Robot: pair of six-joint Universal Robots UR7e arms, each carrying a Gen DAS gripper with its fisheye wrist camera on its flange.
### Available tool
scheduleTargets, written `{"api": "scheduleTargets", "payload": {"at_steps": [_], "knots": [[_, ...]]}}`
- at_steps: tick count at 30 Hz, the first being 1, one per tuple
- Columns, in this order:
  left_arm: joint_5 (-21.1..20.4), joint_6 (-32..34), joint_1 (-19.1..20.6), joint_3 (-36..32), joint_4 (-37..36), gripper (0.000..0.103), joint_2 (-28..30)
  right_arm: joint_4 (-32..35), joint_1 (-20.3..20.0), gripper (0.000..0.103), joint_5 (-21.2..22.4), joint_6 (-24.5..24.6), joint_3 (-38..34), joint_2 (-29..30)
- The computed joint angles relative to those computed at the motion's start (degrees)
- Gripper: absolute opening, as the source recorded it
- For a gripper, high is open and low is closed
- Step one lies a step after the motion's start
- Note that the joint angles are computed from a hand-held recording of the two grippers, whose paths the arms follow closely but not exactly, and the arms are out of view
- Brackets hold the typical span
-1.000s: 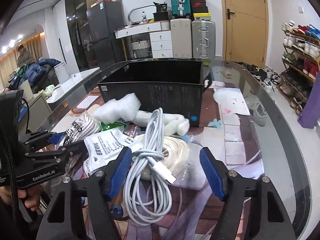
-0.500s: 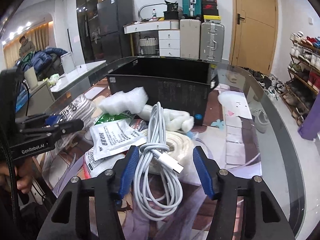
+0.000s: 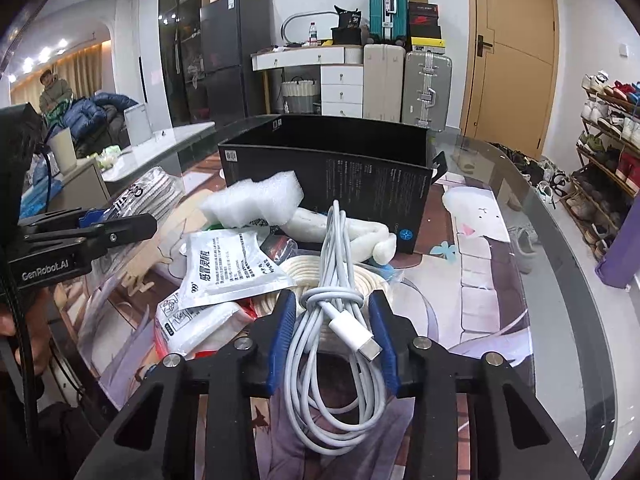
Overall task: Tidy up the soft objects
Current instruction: 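Lift adidas bag with left tool toward black box while right tool carries white cable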
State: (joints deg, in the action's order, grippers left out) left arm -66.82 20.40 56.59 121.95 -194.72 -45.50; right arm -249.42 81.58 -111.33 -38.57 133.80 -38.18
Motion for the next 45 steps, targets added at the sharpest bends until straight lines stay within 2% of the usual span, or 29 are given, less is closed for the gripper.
{"api": "scheduleTargets", "payload": {"at_steps": [4, 5, 16, 22, 32, 45], "knots": [[-0.03, 0.03, -0.2, 0.5, -1.1, 0.041, -0.63, -1.84, -0.05, 0.035, 1.29, 0.62, 0.99, -0.17], [-0.1, -0.01, -0.29, 0.67, -1.31, 0.041, -0.81, -2.26, 0.03, 0.029, 1.47, 0.63, 1.26, -0.21], [-0.4, 0.02, -1.64, 1.78, -2.66, 0.041, -1.71, -7.37, 0.46, 0.029, 3.8, 0.66, 4.0, -0.14], [-1.16, -0.09, -2.32, 1.41, -1.81, 0.041, -2.18, -7.11, 1.77, 0.029, 4.29, 1.72, 5.45, -2.3], [-2.7, 0.92, -3.23, -1.59, 1.31, 0.041, -2.2, -0.89, 4.33, 0.029, 3.01, 4.32, 4.87, -7.87], [-4.25, 0.75, -3.86, -8.22, 7.72, 0.041, 0.67, 9.17, 4.71, 0.029, 2.73, 7.55, 1.77, -13.99]]}}
